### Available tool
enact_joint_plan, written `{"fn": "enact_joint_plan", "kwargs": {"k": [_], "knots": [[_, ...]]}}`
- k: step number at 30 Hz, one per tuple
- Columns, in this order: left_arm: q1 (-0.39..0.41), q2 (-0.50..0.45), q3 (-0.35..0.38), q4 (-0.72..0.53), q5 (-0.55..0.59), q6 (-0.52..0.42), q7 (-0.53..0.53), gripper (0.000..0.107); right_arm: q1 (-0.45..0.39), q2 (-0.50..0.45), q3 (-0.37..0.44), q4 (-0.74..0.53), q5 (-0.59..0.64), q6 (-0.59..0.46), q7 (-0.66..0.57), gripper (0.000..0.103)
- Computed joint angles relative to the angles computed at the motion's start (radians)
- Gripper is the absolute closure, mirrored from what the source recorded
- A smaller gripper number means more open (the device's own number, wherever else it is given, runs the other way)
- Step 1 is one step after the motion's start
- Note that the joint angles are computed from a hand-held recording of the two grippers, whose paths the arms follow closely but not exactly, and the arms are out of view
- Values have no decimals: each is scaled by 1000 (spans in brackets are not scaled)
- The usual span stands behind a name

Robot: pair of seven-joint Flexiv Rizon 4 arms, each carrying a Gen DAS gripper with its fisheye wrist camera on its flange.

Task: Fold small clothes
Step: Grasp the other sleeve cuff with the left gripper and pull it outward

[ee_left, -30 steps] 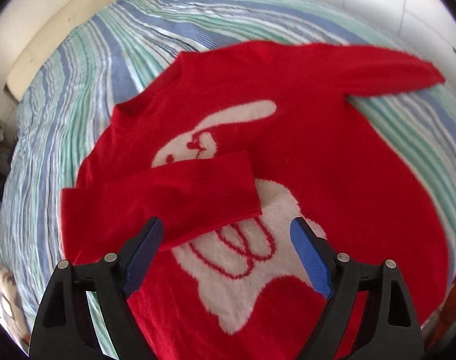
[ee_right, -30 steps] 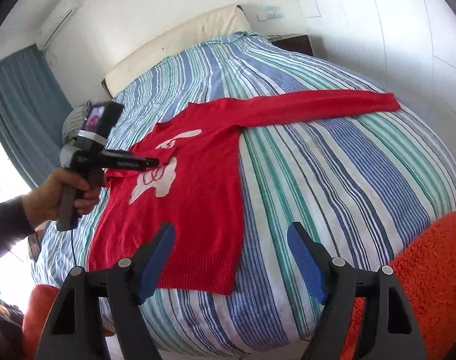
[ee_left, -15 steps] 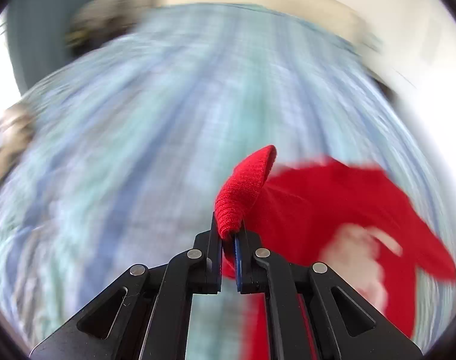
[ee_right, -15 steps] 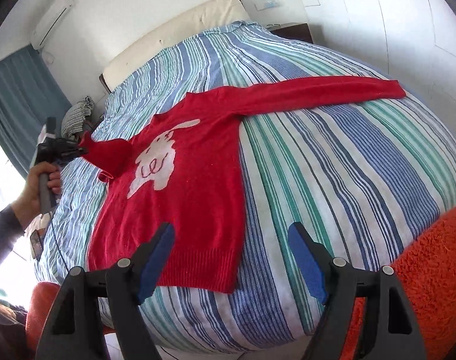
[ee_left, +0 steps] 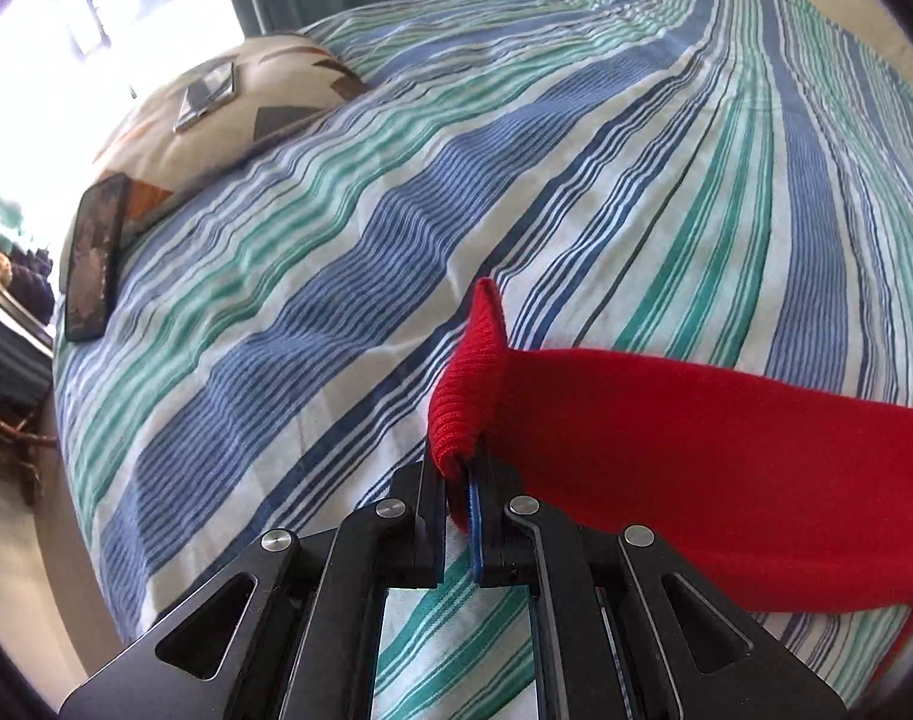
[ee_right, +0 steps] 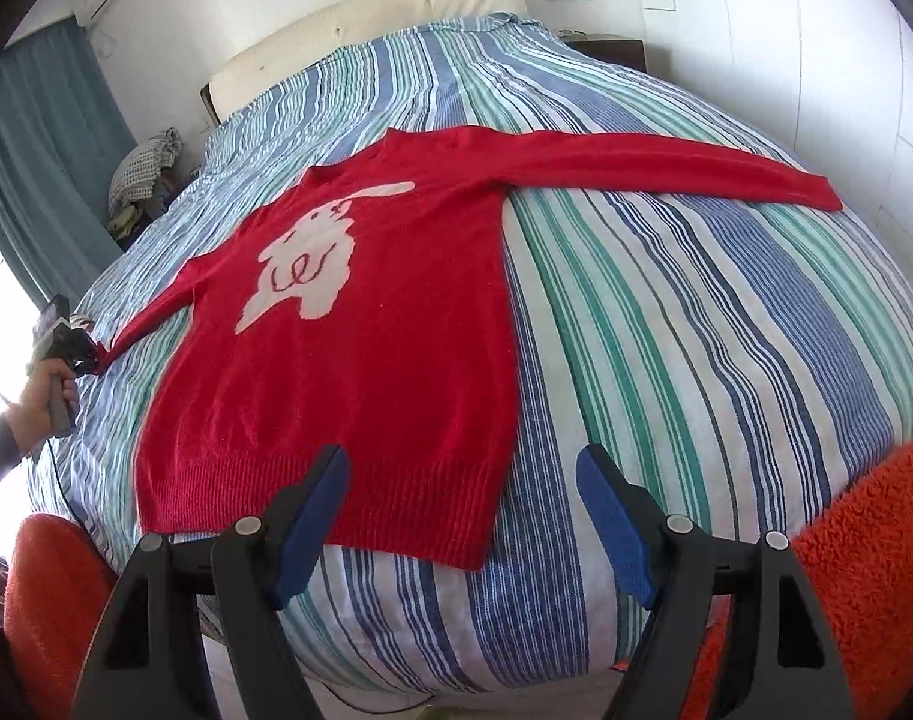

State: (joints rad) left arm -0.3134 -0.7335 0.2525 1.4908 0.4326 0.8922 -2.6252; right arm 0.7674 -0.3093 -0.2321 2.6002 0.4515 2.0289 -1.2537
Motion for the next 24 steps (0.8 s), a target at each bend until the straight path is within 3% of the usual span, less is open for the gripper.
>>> {"fn": "enact_joint_plan", "kwargs": {"k": [5, 13, 16, 19, 20, 22, 24], "knots": [[1, -25, 1, -1, -8, 25, -2, 103, 34, -3, -43, -3, -3, -33, 2, 26], [16, -45, -4, -6, -28, 42, 16, 102, 21, -4, -48, 5, -34, -35, 29, 26], [46, -23, -17, 53, -58, 137, 10, 97, -2, -3, -31, 6, -38, -28, 40, 26], [79, 24, -33, 152, -118, 250, 17, 70, -22, 1, -12, 7, -38, -20, 50, 26], [76, 43, -27, 179, -134, 259, 16, 51, -29, 2, -7, 8, -36, -15, 53, 26], [34, 84, 12, 218, -132, 249, -11, 38, -54, 4, 16, 11, -29, 5, 63, 26], [-11, 128, 36, 256, -100, 249, -35, 38, -105, 4, 55, 12, -28, 24, 83, 26]]}}
